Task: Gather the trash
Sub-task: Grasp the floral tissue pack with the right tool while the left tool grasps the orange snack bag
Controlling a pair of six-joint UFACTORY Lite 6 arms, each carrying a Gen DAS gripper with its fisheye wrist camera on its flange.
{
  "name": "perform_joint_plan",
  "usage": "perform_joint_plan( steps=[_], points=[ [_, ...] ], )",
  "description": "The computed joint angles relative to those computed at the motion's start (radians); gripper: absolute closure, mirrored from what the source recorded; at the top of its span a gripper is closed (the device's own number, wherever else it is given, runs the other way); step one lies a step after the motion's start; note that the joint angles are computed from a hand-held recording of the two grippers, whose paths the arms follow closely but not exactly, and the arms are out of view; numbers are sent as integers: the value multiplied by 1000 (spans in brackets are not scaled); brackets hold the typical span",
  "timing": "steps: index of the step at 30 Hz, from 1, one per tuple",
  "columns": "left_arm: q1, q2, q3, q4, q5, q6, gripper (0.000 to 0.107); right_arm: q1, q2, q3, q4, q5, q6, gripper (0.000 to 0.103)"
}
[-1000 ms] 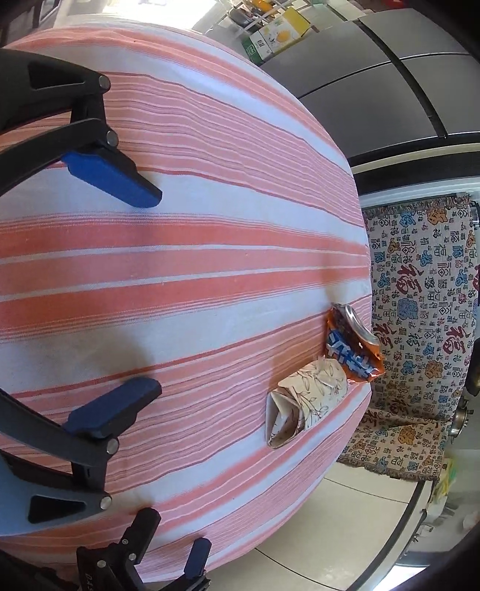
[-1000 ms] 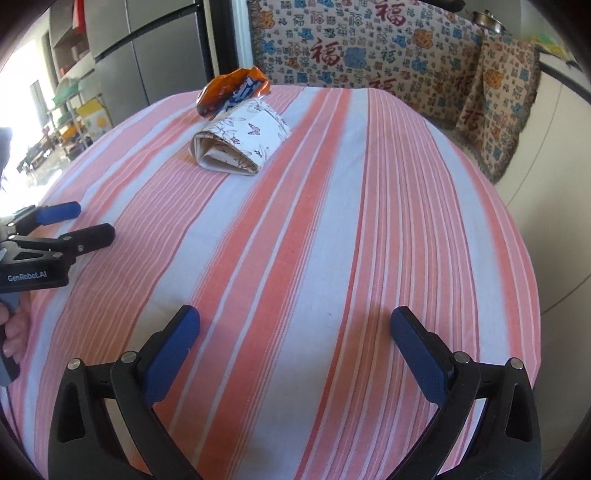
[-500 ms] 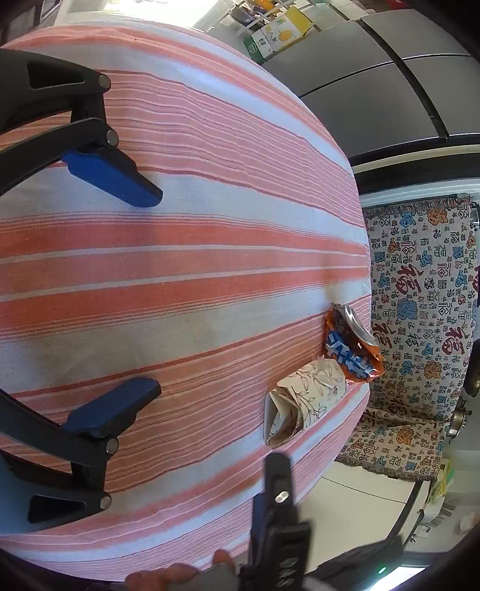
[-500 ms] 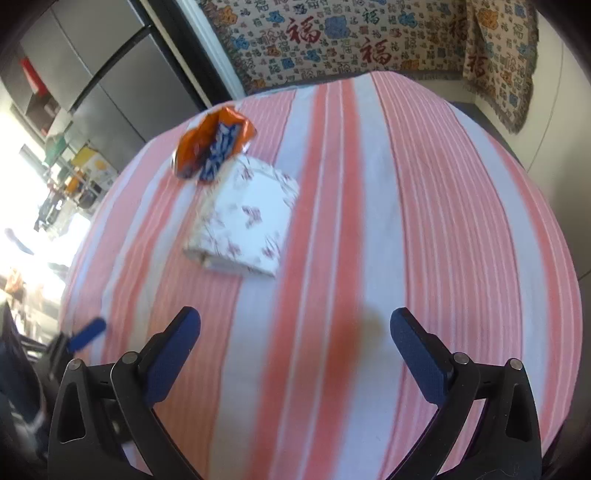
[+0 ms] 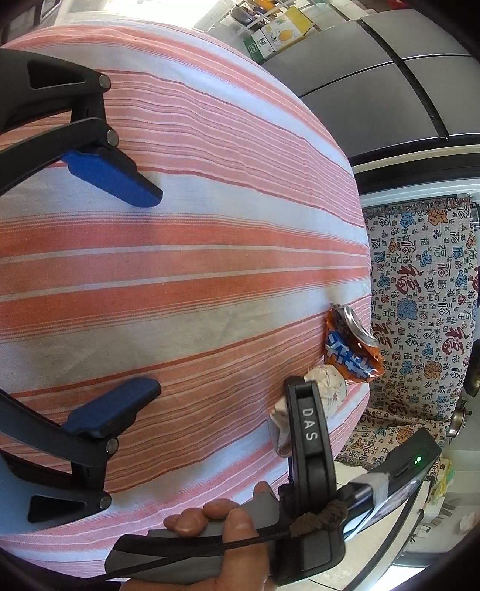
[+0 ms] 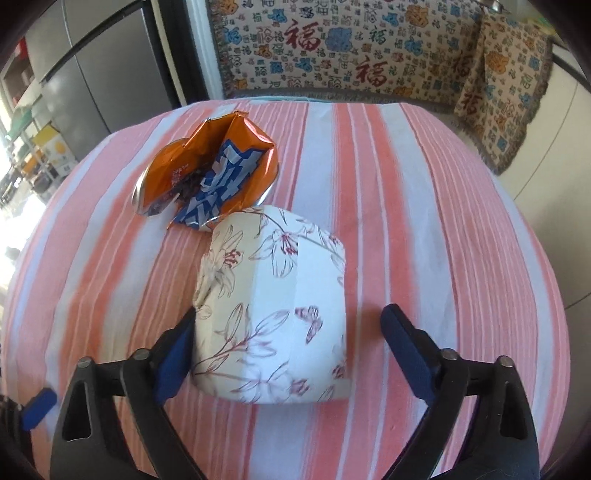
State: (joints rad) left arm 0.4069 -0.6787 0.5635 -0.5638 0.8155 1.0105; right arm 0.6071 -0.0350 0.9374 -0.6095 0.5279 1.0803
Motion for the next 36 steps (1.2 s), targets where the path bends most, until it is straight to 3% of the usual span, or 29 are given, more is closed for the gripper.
perform_joint_plan(
  steps=[1, 8, 12, 15, 20, 28, 31, 36],
  points=[
    [-1, -1, 0, 1, 0, -1, 12, -8, -30, -26, 0, -3, -8, 31],
    [-1, -1, 0, 2, 0, -2, 12, -9, -305, -269, 3, 8, -55, 32],
    [1, 4, 6, -6, 11, 8, 12, 184, -596, -474, -50, 152, 102, 32],
    [-7, 133, 95, -109, 69, 124, 12, 345, -725, -552, -110, 271, 241, 32],
    [-165, 338, 326, -172, -15, 112, 12, 388, -724, -570, -175, 285, 337, 31],
    [-379, 761, 764, -36, 17, 5, 11, 401, -707, -564, -187, 293, 363, 31],
    [-430, 840, 828, 19, -24, -38, 12, 400, -711, -566, -186, 294, 360, 30],
    [-437, 904, 880, -67, 14, 43, 12, 401, -714, -566, -185, 296, 360, 30]
  ],
)
